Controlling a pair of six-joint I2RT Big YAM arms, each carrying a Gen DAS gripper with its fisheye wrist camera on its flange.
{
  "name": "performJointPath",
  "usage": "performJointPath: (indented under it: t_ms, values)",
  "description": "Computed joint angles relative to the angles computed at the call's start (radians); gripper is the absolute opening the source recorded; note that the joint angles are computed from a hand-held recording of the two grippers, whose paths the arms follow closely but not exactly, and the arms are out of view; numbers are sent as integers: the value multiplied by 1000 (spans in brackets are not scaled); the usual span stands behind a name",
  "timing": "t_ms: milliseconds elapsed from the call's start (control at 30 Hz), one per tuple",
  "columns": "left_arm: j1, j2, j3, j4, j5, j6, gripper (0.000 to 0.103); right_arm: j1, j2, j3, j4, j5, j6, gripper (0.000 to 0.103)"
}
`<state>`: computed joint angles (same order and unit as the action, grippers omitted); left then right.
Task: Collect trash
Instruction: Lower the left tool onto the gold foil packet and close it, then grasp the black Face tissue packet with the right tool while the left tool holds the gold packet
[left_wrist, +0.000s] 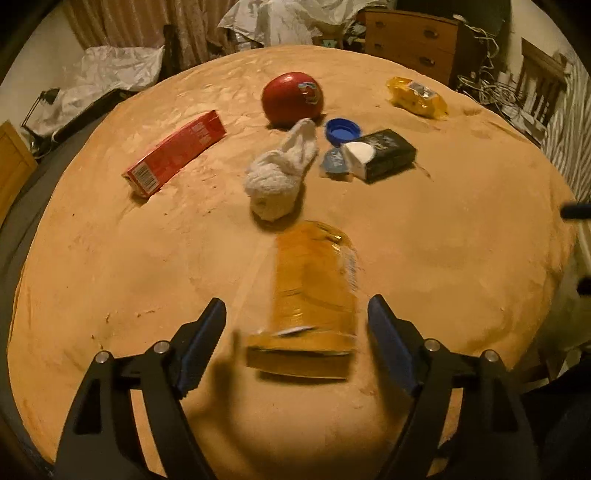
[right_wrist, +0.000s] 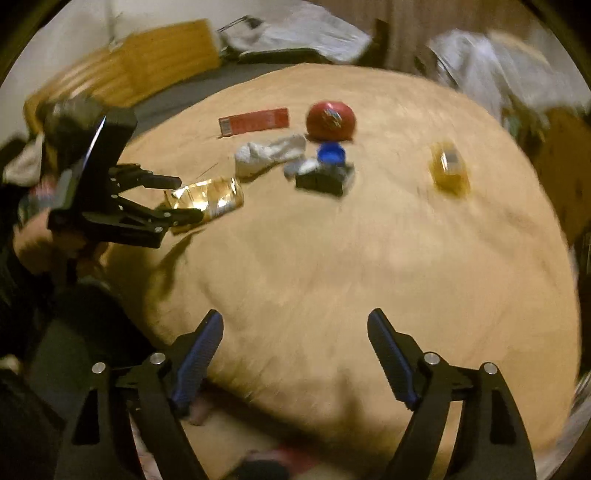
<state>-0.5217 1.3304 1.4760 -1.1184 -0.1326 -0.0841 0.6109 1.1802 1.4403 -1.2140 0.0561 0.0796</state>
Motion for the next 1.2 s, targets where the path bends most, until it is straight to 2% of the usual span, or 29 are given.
performJointPath:
  t_ms: [100, 267, 433, 567, 600, 733, 867, 933, 1033, 1067, 1167, 1200]
  values:
    - [18, 10, 7, 0, 32, -25, 76, -15, 100, 103, -19, 31, -172, 81]
    - [21, 28, 12, 6, 69, 7, 76, -38, 306, 325, -96, 51, -446, 80]
    - [37, 52, 14, 3, 133, 24, 76, -65, 501, 558, -196, 43, -568, 79]
    - [42, 55, 9, 14, 146, 46, 76, -86, 643, 740, -299, 26, -611, 79]
    - [42, 56, 10, 15, 149, 47, 76, -94, 686, 797, -339, 14, -614, 75]
    - [47, 54, 5, 27, 167, 42, 76, -98, 738, 839, -377, 6, -612, 59]
    - [55, 36, -22, 67, 181, 9, 73, -93, 683, 741, -293, 3, -562, 53]
    - [56, 26, -35, 83, 166, -15, 69, -79, 631, 666, -261, 46, -478, 51]
    - [52, 18, -45, 93, 144, -38, 66, -64, 555, 557, -263, 87, -271, 51]
    - [47, 17, -46, 93, 128, -39, 66, -65, 513, 504, -260, 61, -189, 51]
    - [28, 17, -49, 95, 81, -40, 66, -59, 423, 395, -240, 6, -106, 53]
    - [26, 16, -49, 94, 74, -43, 66, -58, 395, 366, -248, -46, -93, 53]
